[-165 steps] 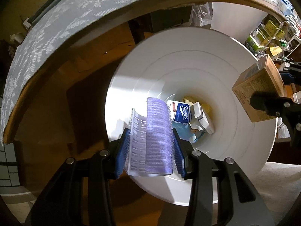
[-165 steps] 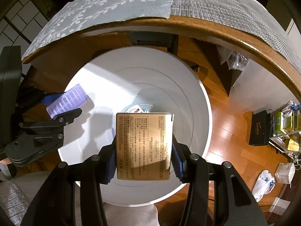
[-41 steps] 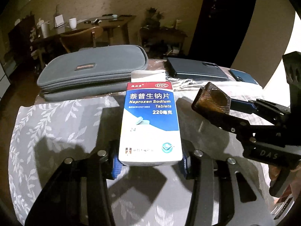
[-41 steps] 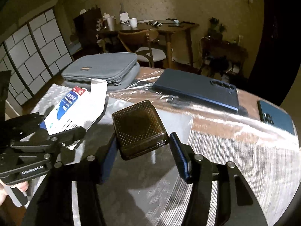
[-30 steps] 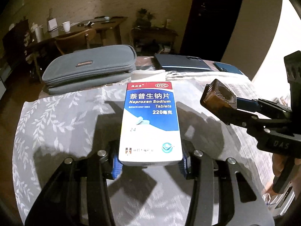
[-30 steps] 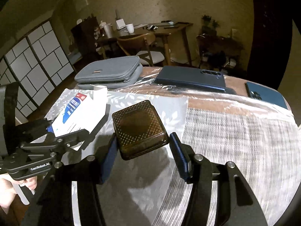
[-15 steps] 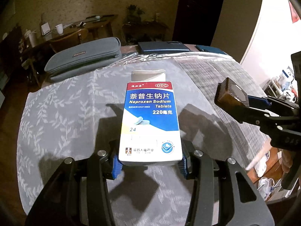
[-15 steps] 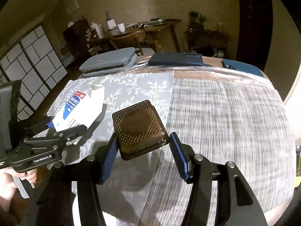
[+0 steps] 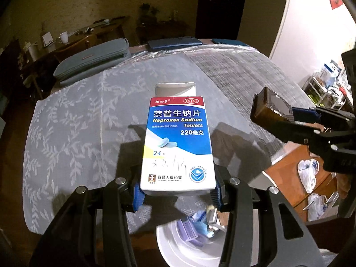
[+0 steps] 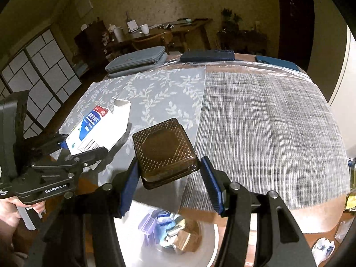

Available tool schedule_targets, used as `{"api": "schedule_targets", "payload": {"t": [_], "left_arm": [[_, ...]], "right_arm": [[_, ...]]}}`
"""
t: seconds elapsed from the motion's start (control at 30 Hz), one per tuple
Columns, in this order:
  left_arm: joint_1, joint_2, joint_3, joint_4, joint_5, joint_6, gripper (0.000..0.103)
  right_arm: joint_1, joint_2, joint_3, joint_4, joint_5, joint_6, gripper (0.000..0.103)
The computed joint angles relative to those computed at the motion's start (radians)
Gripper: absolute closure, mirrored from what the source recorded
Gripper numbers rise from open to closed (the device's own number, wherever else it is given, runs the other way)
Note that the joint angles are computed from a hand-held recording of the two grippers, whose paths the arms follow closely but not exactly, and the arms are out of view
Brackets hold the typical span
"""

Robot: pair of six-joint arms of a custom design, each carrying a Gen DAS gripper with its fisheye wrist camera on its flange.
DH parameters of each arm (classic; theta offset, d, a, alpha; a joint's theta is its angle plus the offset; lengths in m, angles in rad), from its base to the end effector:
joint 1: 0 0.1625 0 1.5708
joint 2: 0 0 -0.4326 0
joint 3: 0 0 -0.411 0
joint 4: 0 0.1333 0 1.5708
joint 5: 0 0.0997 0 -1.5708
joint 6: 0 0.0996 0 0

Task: Collect trash
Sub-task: 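Carry the medicine box and brown case over the white bin with both grippers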

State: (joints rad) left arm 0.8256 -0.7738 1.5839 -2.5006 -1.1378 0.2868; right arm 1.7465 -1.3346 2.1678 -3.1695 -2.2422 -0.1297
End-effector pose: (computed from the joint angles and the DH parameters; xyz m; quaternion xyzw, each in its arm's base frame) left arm -0.3477 -0.6351 0.0893 0.4698 0.8543 -0.1056 0.1955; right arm 0.1583 -0.4833 0.2918 0.0116 -0.8844 0.3596 0.2974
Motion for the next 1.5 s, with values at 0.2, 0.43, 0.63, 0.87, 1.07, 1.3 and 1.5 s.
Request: {"api": "schedule_targets", "payload": {"t": [0.2, 0.43, 0.63, 0.87, 1.07, 1.3, 1.5], "left_arm": [[-0.01, -0.042, 0.06, 0.016, -0.005, -0.003, 0.056], [-0.022, -0.089, 0.123, 0.04, -0.008, 0.011, 0.055], [-0.031, -0.123, 0.167, 0.059, -0.017, 0.018, 0.055], [-0.04, -0.159, 0.214, 0.092, -0.018, 0.03, 0.055], [-0.041, -0.179, 0.243, 0.134, -0.015, 0.04, 0.056], [-0.035, -0.178, 0.262, 0.173, -0.012, 0.053, 0.055], [-0.022, -0.148, 0.252, 0.216, -0.007, 0.035, 0.055]], "right_arm": [[0.024, -0.028, 0.043, 0.016, -0.017, 0.029, 0.048], [0.049, -0.053, 0.089, 0.053, -0.028, 0.06, 0.048], [0.069, -0.078, 0.13, 0.076, -0.03, 0.1, 0.048], [0.075, -0.093, 0.157, 0.103, -0.025, 0.124, 0.048], [0.069, -0.105, 0.185, 0.134, -0.011, 0.145, 0.048], [0.047, -0.099, 0.204, 0.168, 0.003, 0.166, 0.048], [0.015, -0.077, 0.21, 0.177, 0.011, 0.172, 0.048]]}}
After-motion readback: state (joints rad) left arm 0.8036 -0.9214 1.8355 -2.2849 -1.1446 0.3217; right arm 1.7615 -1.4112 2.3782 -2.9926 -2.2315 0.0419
